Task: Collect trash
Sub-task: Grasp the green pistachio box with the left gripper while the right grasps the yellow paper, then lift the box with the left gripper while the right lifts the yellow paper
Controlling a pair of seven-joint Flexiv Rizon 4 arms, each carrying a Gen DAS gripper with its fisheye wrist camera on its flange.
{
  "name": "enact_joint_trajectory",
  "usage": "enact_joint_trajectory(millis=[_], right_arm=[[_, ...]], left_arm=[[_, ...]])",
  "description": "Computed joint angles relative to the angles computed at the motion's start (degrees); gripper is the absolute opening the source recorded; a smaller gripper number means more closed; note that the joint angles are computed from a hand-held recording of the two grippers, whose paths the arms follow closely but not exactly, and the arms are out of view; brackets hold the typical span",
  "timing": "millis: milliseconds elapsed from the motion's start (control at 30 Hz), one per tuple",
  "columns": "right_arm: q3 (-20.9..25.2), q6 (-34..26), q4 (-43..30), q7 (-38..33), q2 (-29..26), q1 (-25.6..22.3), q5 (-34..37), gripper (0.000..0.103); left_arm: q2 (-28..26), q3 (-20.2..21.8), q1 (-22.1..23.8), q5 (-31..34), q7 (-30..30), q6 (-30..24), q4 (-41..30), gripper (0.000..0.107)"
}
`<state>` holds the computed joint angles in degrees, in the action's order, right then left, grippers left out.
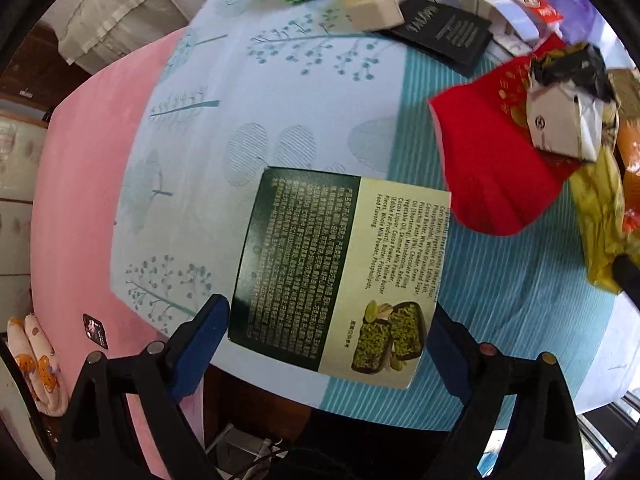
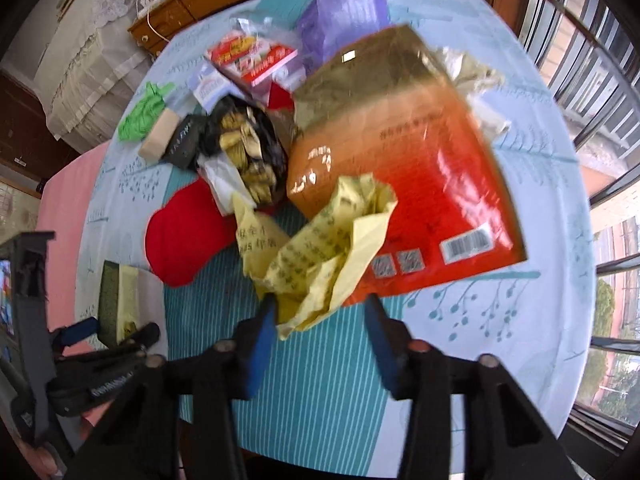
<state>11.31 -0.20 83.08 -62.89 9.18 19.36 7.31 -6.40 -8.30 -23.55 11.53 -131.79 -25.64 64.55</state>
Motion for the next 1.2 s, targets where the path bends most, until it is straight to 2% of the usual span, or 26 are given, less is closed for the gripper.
enact_joint_trajectory(millis=[67, 167, 200, 300, 367, 433, 700, 1000, 1200], right_arm=[[-0.03, -0.32, 0.38, -0.01, 0.27, 0.00, 0.73, 0.030], [-0.09, -0.49, 0.84, -0.33, 0.59, 0.03, 1.53, 0.022], [-0.08, -0.42, 1.02, -0.40, 0.73, 0.02, 1.64, 0.021], [0.03, 0.15, 1.65, -0.43, 1.12, -0.03, 1.38, 0.019], [-0.15, 0.27, 1.77, -0.48, 1.32, -0.06, 1.99, 0.010], [-0.35, 0.22, 1.72, -0.33, 1.41, -0.12, 2.68, 0.007], [-0.03, 2.09, 2.12, 0.53, 3.01, 0.08, 3.69, 0.006], [1.85, 2.92, 1.31, 3.84, 4.54, 1.42, 1.14, 0.005], [5.13, 2.82, 2.09, 11.20, 7.10, 2.88, -2.50, 0.005]], left_arm=[[1.93, 0.44, 0.30, -0.70, -0.91, -0.14, 0.37, 0.091], [3.99, 0.73, 1.54, -1.74, -2.09, 0.68, 1.36, 0.090], [4.86, 0.89, 2.03, -2.42, -2.31, 1.51, 2.13, 0.042], [6.27, 0.70, 3.68, -3.67, -1.07, 1.87, 2.35, 0.033], [6.91, 0.48, 4.39, -4.24, -0.48, 2.34, 2.63, 0.030], [7.35, 0.07, 4.82, -3.97, 0.01, 2.17, 2.66, 0.027], [9.51, -0.51, 6.07, -3.66, 2.64, 3.46, 2.38, 0.003], [15.47, 1.05, 9.03, -7.96, 7.05, 8.20, 8.06, 0.002], [20.52, 2.87, 10.87, -12.64, 15.27, 12.14, 13.63, 0.002]])
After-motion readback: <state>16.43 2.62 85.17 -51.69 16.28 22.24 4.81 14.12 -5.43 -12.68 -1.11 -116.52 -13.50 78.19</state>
